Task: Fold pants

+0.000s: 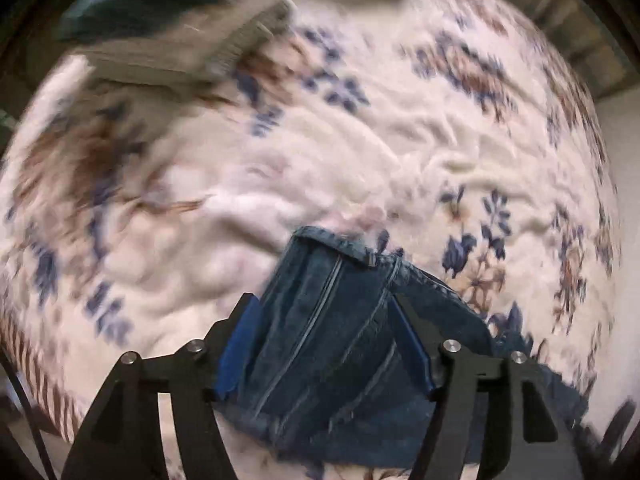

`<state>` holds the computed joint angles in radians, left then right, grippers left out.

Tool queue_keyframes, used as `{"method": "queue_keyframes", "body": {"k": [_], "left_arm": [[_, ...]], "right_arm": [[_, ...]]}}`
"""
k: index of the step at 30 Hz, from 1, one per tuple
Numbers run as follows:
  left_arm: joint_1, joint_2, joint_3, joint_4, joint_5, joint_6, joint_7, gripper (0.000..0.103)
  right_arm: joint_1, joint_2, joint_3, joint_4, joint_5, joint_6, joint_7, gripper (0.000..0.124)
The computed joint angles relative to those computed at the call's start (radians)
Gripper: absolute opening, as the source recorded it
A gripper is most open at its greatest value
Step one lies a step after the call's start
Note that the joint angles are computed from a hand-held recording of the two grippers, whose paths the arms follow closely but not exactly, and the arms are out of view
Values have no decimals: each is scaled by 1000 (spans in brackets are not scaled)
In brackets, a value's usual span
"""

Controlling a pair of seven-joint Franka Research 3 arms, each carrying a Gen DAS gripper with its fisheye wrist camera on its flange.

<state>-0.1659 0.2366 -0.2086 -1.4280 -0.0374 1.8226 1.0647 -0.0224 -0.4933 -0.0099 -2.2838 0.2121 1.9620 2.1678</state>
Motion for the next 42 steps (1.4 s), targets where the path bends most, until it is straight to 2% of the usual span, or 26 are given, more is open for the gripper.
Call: {"method": "queue_keyframes", "body": {"k": [3,5,7,9,10,11,15,20,24,27,28,29,30,31,33,35,37,39,40,41,42], "left_arm": [[20,126,-13,109,-86,-91,39,65],[21,137,-16,106,-90,-81,55,61],[9,111,-13,73,-51,-29,69,45],[-25,57,-5,23,53,44,72,29],[-51,52,6,28,145,36,55,12],[-56,40,13,12,187,54,46,13],[-5,45,20,-16,94,32,3,16],[-20,50,14,3,144,32,-9,17],[-23,37,13,-12,155,45,-19,18],[-22,38,14,-20,161,55,-25,18],[-20,28,14,-33,163,59,-18,19],[-20,29,14,-34,165,62,-17,19],[-16,29,14,-36,157,66,-17,20],[-11,24,15,-44,146,68,-18,23],[1,20,17,-54,110,80,-36,26],[2,10,16,-63,110,79,-41,28],[-8,16,15,-36,131,41,-55,35],[-14,-14,13,-41,136,22,-72,37],[-14,-45,10,-64,128,34,-81,39],[-16,-89,5,-101,114,54,-86,45],[-25,-148,-3,-146,113,63,-105,49]], "right_arm": [[22,93,-5,57,58,48,-1,73],[40,149,1,100,67,54,-7,73],[55,167,3,106,77,54,-6,73],[69,184,5,114,79,37,-18,73],[74,190,5,116,77,31,-27,73],[78,198,4,117,78,32,-35,73],[82,202,4,110,60,7,-39,73],[80,198,-8,111,86,0,-45,73],[93,181,-25,103,188,74,-94,73],[126,231,-43,128,313,116,-212,57],[132,260,-40,146,330,122,-247,46],[132,285,-30,164,300,125,-268,29],[122,312,-12,187,208,107,-238,18],[114,331,-9,191,166,92,-216,0],[82,335,-37,143,181,70,-155,0],[57,293,-79,51,323,112,-177,0],[45,286,-72,66,289,80,-178,0],[42,280,-64,109,248,21,-185,7],[44,268,-63,121,249,-11,-192,24],[46,250,-62,128,258,-38,-192,50],[48,213,-62,111,285,-41,-194,61]]}}
